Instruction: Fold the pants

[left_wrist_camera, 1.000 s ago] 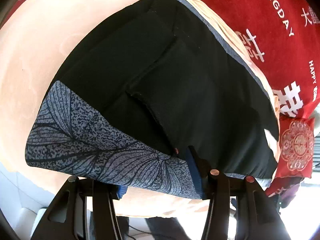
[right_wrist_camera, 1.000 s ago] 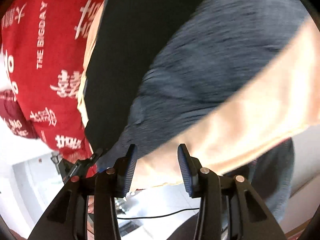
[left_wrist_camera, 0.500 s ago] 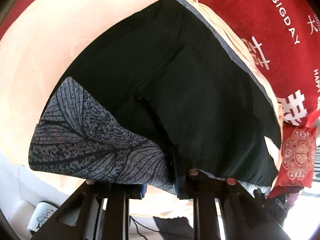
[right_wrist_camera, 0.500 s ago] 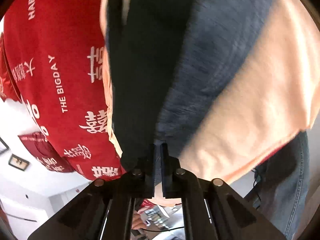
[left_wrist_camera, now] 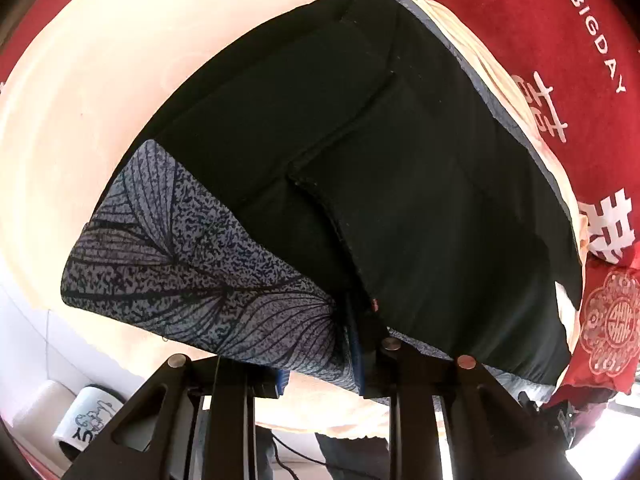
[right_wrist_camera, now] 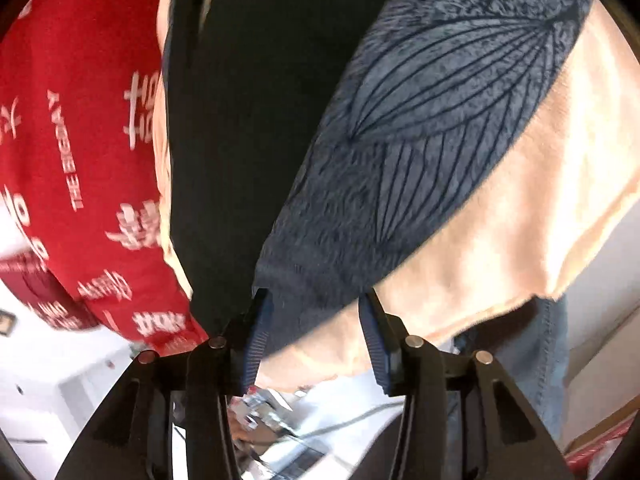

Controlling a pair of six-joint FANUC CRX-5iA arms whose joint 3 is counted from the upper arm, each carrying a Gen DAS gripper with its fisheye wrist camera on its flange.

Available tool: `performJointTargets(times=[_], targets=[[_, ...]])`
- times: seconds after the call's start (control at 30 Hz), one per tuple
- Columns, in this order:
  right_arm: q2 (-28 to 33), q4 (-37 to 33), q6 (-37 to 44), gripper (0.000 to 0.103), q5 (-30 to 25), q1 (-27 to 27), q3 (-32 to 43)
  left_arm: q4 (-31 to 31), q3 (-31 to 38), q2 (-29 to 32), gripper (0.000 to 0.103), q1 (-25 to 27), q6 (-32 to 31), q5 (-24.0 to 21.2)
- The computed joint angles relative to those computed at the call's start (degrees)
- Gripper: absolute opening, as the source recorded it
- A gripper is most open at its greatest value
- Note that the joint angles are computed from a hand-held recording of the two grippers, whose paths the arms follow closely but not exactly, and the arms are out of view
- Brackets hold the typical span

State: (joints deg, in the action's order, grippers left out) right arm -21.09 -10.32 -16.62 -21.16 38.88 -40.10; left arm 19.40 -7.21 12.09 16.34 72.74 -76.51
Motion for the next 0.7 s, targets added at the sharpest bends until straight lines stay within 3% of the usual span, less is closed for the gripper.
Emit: performJointTargets(times=[0.1, 0.17, 0.23, 0.3, 0.33, 0.5, 0.7], targets=[[-0.1, 4.0, -4.4, 0.048, 6.0, 1.8, -2.8, -0.6, 0.3, 0.1, 0.025, -0.5, -0.1, -0.1], [1.6, 0.4, -0.1, 0.042, 8.1, 1.3, -1.8, -0.7, 0.7, 0.2, 0.025, -0.6, -0.4, -0.5], [2.7, -1.3, 2.5, 0.008, 7.0, 0.2, -0.3, -0.1, 1.2, 0.2, 0.020, -0.7, -0.1, -0.6], [2.4, 4.1, -1.3, 0.008, 6.6, 0.0, 0.1, 0.9, 2.2, 0.1, 0.020, -0.5, -0.2, -1.5], [2.1, 3.8, 0.8, 0.008, 5.0, -0.6, 1.4, 2.3, 2.9, -0.1, 0.020, -0.2, -0.2, -2.0], [4.4, -8.3, 27.3, 0.008, -8.2, -9.1, 15.4, 6.0, 7.6, 0.2, 0.020, -1.5, 0.0, -2.1], [17.0, -21.1, 54.7, 0.008, -20.6, -23.2, 34.0, 8.3, 18.2, 7.2, 0.020, -7.1, 1.9, 3.0]])
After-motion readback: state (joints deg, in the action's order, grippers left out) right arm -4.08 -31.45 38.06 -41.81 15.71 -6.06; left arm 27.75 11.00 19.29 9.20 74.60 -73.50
